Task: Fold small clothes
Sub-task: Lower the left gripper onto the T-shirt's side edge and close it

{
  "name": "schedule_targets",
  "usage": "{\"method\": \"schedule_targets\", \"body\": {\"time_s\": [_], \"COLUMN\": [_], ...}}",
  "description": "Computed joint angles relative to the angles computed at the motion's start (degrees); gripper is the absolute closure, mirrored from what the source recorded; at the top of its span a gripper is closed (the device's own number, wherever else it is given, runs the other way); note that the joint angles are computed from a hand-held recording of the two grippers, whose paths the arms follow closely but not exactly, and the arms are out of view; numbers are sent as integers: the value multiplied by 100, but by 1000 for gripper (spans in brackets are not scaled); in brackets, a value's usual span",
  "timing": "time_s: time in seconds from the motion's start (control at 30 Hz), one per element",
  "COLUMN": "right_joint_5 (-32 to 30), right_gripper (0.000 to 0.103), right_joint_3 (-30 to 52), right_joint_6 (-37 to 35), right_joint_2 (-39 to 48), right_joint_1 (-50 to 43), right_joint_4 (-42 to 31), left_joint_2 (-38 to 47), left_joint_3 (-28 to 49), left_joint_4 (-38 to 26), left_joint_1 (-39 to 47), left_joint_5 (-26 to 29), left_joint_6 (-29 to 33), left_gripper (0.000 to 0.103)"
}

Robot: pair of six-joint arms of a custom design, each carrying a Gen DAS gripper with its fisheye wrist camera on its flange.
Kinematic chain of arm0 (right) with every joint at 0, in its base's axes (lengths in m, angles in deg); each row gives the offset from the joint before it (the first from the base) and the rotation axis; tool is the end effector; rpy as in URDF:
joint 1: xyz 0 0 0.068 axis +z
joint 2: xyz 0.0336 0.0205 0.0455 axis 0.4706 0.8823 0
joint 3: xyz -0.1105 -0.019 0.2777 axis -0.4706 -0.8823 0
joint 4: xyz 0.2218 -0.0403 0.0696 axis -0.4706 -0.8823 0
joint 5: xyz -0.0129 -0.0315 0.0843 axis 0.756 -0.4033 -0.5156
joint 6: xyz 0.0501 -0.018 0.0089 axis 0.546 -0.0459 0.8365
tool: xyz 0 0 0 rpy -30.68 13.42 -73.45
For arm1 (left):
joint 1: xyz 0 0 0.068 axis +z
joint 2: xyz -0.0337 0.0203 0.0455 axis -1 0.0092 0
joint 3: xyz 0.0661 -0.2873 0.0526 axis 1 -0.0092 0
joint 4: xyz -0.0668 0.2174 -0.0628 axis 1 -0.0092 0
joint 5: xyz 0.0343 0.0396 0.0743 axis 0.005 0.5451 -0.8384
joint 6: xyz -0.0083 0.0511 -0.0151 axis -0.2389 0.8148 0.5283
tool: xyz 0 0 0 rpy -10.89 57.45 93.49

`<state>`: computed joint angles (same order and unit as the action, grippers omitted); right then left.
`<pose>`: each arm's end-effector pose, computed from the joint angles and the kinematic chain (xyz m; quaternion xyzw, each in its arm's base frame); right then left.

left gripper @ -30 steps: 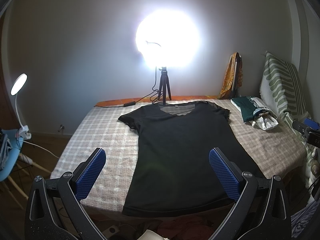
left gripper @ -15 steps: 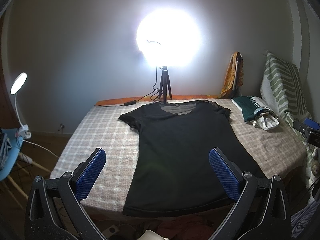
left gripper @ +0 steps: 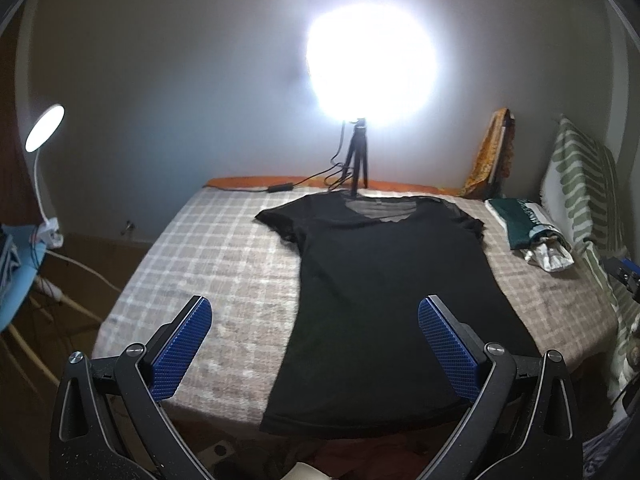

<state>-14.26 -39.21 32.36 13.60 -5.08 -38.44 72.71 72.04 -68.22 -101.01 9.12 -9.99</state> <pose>0.2381 -0.1363 0.2187 0.0406 0.8584 0.0033 0.5114 0.2846 -0.0548 0.2735 0.0089 0.8897 -0.0368 0.4549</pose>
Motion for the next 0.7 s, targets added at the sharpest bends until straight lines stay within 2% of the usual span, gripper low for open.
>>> {"method": "schedule_targets", "body": {"time_s": [0.2,0.3,0.5,0.6,0.7], "right_joint_5": [58,126,437,264,302], "right_gripper": [7,13,14,14,14], "right_joint_3": [227,315,335,557,835], "right_joint_6": [132,181,207,317,416], "right_joint_2": [414,578,1026,1239,1425], "right_joint_1": [130,268,667,803,1056], "right_joint_4": [52,91,685,556,350], "left_joint_2": [563,886,1416,1606,1747], "left_joint_3": [126,182,202,227,179], "left_joint_4": [-39,-47,-117,-191,-157], "left_joint_1": [511,738,1075,1274,1394], "left_joint_5": [384,826,1411,1658,1778], "left_joint_6": [-15,49,140,153,252], "left_gripper": [2,5,19,24,34]}}
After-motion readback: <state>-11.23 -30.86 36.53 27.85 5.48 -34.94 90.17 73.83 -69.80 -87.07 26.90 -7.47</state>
